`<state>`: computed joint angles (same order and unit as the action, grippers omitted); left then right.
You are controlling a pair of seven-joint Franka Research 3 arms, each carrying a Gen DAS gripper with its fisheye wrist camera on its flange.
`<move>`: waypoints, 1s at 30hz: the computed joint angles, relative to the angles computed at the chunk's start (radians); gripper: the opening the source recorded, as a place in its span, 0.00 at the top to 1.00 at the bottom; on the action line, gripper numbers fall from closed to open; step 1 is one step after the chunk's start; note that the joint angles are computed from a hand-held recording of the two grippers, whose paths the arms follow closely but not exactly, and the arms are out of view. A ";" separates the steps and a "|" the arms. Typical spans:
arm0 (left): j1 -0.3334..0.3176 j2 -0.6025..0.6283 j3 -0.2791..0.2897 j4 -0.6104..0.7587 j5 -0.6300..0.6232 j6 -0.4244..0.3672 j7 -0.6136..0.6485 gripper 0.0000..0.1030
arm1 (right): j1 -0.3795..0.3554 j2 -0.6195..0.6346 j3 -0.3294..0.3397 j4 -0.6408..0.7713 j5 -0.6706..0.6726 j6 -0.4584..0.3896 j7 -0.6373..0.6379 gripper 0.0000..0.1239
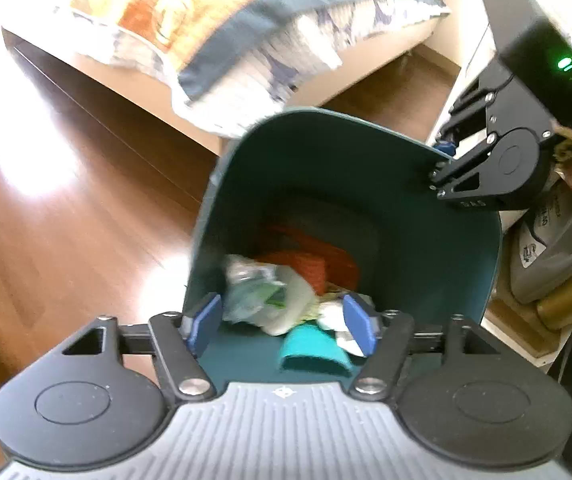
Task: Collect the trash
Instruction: 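Carry the clear plastic wrapper into the wastebasket and open the left tool, then lower the left tool to the red snack packet and close on it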
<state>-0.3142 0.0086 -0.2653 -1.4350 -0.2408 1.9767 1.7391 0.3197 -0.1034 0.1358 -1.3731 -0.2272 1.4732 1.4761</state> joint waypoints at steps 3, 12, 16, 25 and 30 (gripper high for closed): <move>0.024 -0.050 0.024 -0.040 0.006 0.003 0.009 0.32 | -0.003 0.005 -0.005 0.009 0.011 -0.015 0.010 0.89; 0.117 -0.203 0.109 -0.216 0.100 -0.019 -0.055 0.26 | -0.036 -0.010 -0.028 -0.004 0.056 -0.069 0.061 0.89; 0.153 -0.263 0.143 -0.327 0.119 -0.030 -0.086 0.24 | -0.064 -0.006 -0.055 0.008 0.134 -0.088 0.110 0.86; 0.231 -0.341 0.164 -0.585 0.255 -0.015 -0.200 0.24 | -0.118 -0.063 -0.078 -0.074 0.249 -0.103 0.204 0.85; 0.289 -0.316 0.190 -0.667 0.303 0.013 -0.340 0.24 | -0.111 -0.079 -0.061 -0.123 0.314 -0.114 0.242 0.85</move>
<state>-0.0251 -0.3074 -0.0749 -2.1019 0.0623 1.9897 1.3992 0.2083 -0.1827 0.0744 -1.4961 0.0871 1.3593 1.7179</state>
